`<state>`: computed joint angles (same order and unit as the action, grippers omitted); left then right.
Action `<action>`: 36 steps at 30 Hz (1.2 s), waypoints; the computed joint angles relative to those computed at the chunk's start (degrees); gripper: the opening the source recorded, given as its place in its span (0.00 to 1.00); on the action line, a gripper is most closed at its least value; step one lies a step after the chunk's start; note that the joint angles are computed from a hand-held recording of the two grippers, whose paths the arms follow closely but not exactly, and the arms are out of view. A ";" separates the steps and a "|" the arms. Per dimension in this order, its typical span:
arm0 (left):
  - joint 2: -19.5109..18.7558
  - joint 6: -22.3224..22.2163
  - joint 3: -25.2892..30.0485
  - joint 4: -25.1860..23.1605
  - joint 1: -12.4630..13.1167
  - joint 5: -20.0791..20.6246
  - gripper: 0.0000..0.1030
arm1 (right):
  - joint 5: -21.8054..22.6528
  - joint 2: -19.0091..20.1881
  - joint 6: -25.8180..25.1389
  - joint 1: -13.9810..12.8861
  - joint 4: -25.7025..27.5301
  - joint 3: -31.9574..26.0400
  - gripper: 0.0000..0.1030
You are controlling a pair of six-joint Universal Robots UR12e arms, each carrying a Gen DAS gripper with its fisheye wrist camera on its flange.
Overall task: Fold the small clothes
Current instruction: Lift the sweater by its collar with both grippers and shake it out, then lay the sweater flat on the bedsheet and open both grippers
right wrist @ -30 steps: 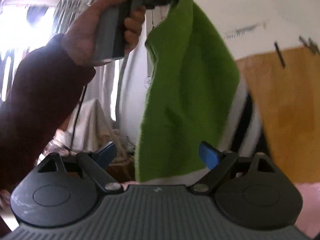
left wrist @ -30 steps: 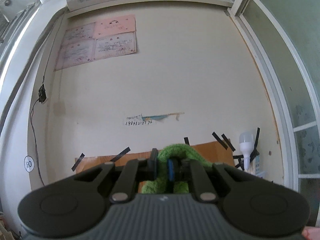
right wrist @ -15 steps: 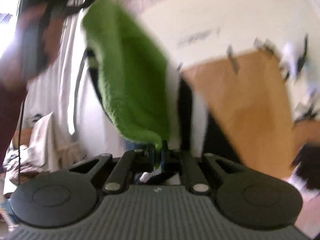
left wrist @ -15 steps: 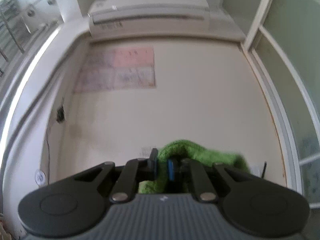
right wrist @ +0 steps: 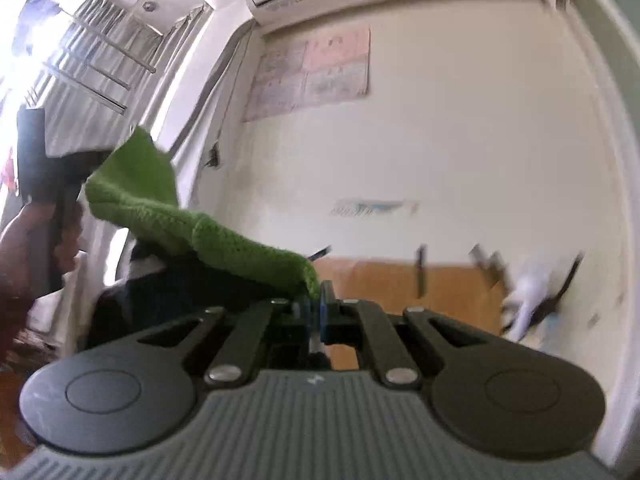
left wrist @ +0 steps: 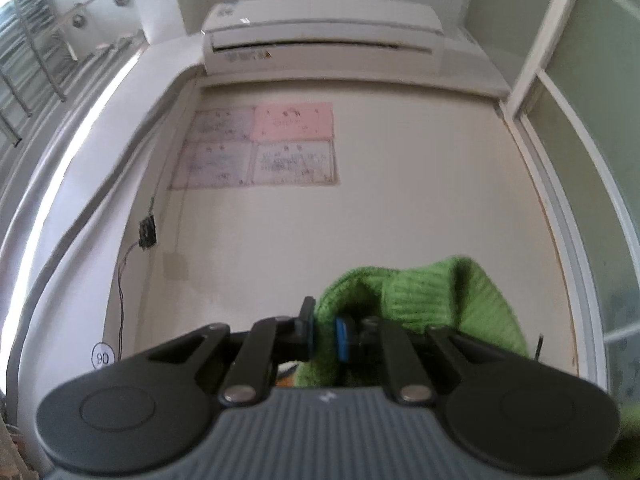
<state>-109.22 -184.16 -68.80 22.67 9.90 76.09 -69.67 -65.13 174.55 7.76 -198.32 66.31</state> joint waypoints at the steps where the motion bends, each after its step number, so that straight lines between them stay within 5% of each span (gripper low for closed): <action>1: -0.03 0.81 -0.28 -0.58 0.10 -0.60 0.09 | -0.76 -0.20 -0.46 0.11 -0.76 0.50 0.06; 13: -0.34 3.08 -5.99 -10.07 1.03 -8.63 0.09 | -5.00 2.68 1.24 -1.60 -2.31 0.72 0.06; 19: 0.70 -0.61 -9.79 -7.53 2.93 -13.79 0.09 | -8.53 2.15 -1.02 -1.40 -6.50 3.42 0.06; 29: 2.82 0.80 -10.81 1.36 3.57 -13.76 0.09 | -11.04 -0.22 -2.34 -0.28 -11.96 6.38 0.06; 33: 1.26 4.11 -7.59 -4.82 2.80 -14.21 0.09 | -10.17 1.77 -0.61 -1.15 -5.35 2.24 0.06; 36: -2.17 8.37 -2.59 -15.02 1.23 -12.25 0.11 | -8.39 6.48 0.99 -2.26 5.44 -5.51 0.07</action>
<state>-111.39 -175.79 -71.39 7.66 11.13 63.84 -78.06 -58.64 175.54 5.51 -192.88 60.79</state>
